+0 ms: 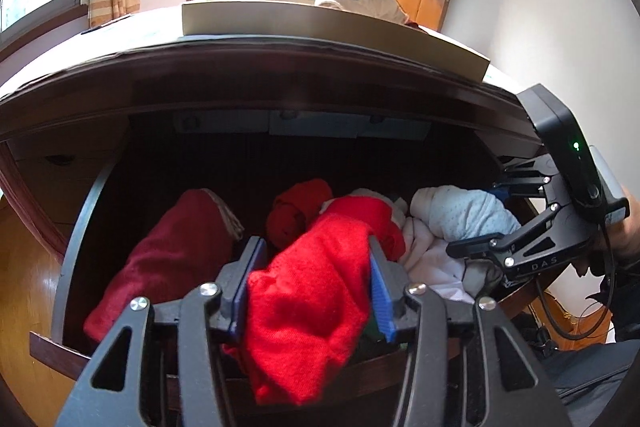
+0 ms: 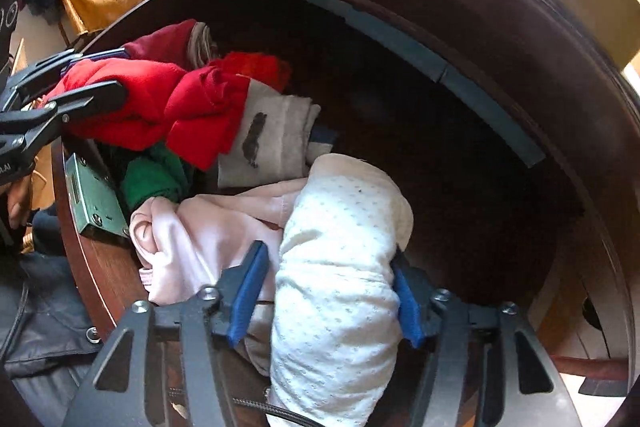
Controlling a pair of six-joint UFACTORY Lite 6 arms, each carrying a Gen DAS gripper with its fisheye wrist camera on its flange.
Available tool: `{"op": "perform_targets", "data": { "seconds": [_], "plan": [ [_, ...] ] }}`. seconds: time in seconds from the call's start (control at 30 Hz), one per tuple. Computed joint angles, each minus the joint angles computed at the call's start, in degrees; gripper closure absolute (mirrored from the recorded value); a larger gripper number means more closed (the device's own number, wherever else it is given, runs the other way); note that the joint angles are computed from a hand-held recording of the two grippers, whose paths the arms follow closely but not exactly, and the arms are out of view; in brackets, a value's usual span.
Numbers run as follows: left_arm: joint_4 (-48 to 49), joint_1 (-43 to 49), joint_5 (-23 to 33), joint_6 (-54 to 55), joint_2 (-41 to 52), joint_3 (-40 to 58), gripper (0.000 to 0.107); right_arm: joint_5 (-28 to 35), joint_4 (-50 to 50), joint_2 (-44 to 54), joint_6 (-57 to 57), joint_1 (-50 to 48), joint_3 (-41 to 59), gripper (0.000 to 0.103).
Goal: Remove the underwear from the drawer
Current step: 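Grasp the red garment with left tool while right grasps white dotted garment, then lift the red and white dotted garments out of the drawer with both tools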
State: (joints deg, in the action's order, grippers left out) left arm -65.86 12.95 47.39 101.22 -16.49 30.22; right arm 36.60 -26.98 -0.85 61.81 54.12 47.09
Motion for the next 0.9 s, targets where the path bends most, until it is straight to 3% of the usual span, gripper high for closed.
{"op": "perform_targets", "data": {
  "seconds": [0.03,0.2,0.4,0.9],
  "plan": [
    [0.19,-0.10,-0.23,-0.22,0.21,0.06,0.055,-0.13,-1.16,0.73,1.47,0.50,0.46,0.058],
    [0.30,-0.70,-1.33,0.79,0.05,-0.80,0.056,1.20,-6.33,-4.78,9.25,4.36,-3.26,0.064],
    [0.17,0.33,0.24,0.88,0.66,-0.23,0.061,6.45,-11.40,-14.08,16.81,10.35,-7.55,0.065],
    [-4.41,6.84,7.95,3.62,-3.20,-0.79,0.063,15.15,-25.10,-21.90,35.80,22.91,-10.24,0.065]
  ]
}}
